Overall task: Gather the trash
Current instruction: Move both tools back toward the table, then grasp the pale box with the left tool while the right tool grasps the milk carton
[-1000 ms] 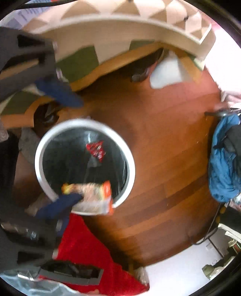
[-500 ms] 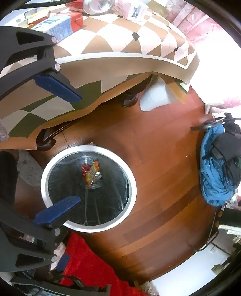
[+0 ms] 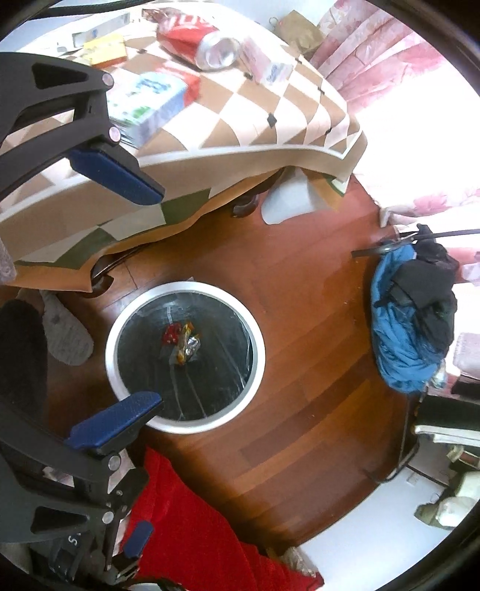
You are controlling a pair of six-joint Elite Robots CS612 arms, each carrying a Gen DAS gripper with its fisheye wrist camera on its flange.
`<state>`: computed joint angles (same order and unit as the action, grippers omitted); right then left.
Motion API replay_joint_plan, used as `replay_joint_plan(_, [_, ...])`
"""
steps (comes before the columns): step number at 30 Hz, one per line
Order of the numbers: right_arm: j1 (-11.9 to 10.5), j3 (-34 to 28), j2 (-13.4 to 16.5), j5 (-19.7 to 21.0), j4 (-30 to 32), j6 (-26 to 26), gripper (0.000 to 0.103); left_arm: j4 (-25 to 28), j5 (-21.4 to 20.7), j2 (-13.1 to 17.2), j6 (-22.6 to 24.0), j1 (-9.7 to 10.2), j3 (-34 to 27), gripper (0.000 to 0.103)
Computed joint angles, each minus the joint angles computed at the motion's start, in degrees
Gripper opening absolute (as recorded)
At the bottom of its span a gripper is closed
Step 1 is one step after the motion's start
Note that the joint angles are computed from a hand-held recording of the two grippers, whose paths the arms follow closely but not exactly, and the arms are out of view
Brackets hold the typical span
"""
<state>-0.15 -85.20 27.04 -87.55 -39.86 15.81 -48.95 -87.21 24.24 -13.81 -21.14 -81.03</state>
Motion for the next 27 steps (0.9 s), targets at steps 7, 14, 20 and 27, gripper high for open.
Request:
replay_joint_plan(7, [-0.11, -4.42, -2.23, 2.97, -0.24, 1.73, 0.103, 0.35, 0.24, -0.91, -0.86, 0.31, -5.27, 0.103])
replay_joint_plan(14, [2.25, -4.38, -6.35, 6.05, -2.30, 0.91, 0.103, -1.72, 1.66, -2.72, -3.51, 3.85, -9.28, 0.103])
replay_joint_plan(20, [7.46, 1.95, -9.73, 9.76, -5.09, -4.15, 0.103, 1.80, 6.85, -1.91, -7.44, 8.74, -12.46, 0.103])
replay_joint_plan(27, [14.74, 16.49, -12.67, 7.81, -9.87, -13.17, 0.103, 9.48, 9.91, 2.22, -17.21, 14.90, -14.58, 0.103])
